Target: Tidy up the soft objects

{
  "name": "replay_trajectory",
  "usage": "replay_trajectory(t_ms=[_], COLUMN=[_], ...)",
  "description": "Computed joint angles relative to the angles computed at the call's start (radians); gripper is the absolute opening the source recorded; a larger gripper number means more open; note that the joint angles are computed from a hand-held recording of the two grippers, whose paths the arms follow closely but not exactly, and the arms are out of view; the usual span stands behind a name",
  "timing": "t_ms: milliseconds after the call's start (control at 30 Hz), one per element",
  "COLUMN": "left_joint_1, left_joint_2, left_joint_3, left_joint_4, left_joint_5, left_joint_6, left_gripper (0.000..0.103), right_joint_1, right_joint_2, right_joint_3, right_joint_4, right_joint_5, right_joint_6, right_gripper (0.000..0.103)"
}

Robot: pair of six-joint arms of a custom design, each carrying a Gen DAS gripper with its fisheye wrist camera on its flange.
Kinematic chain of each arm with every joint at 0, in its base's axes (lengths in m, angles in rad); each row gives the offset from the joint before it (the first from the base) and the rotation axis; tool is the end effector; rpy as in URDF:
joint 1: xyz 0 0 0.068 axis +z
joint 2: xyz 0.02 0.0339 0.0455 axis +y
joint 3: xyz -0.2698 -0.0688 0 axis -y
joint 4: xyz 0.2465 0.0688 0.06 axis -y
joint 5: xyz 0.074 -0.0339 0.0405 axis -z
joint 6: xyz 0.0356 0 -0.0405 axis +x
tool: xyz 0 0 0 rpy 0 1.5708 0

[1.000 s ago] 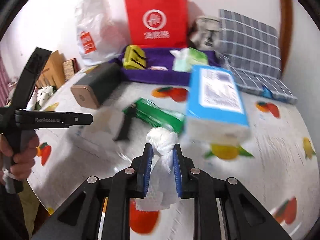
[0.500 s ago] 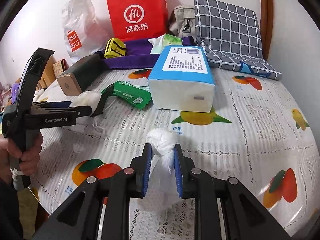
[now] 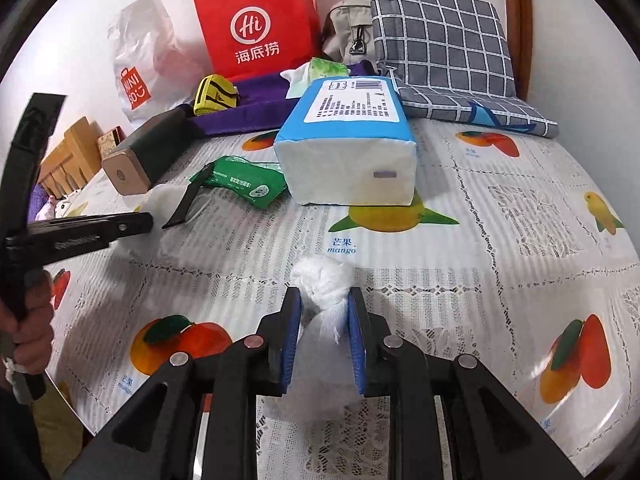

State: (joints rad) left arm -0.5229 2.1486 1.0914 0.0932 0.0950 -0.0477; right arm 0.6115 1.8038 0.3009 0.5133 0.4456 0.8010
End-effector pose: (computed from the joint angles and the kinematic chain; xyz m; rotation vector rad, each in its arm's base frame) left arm 0.3476 -0.2042 0.0644 0.6406 2.4832 -0.3429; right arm 0.1866 0.1121 0.0454 0.3922 2.3940 0.0526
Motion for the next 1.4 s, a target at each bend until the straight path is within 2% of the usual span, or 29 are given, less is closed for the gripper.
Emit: replay_trajectory(t_ms=[100,300,500,667,1067,1400], left_joint_1=[0.035,0.084,0.124,0.125,0.126,0.111], left_joint_2=[-0.042,-0.127,-0.205,-0.248,-0.283,-0.284], left_joint_3=[-0.046,-0.102,-0.137,-0.147,-0.124,-0.048], left_joint_4=[0.015,0.007,-0.003,-0.016,-0.059,-0.107], left_joint_5=[0.035,0.040,0.089,0.098,0.129,0.116], left_joint_6=[-0.015,-0.012,-0.011,-0.003,-0.017,-0.021], left_gripper=[0.010,0.010,0.010,0.010,0.010,0.010], right_joint_1=[-0.007,-0.013,0.034,0.041,0.018,0.008], right_joint_2=[-0.019,-0.084,-0.163,-0.220,-0.323,-0.373], right_joint_3=[0.006,0.005,0.048,0.060,0.100,0.189], right_joint_4=[-0.033,-0.081,-0.220,-0.266,-0.388,-0.500], right_joint_5=[-0.016,-0.063,-0.015,-0.008,0.006,0.048], right_joint_6=[0.008,0.021,0.039,0.046,0.022,-0.086], right_gripper=[0.023,0.024,0.024,0.024,0.024,0.024])
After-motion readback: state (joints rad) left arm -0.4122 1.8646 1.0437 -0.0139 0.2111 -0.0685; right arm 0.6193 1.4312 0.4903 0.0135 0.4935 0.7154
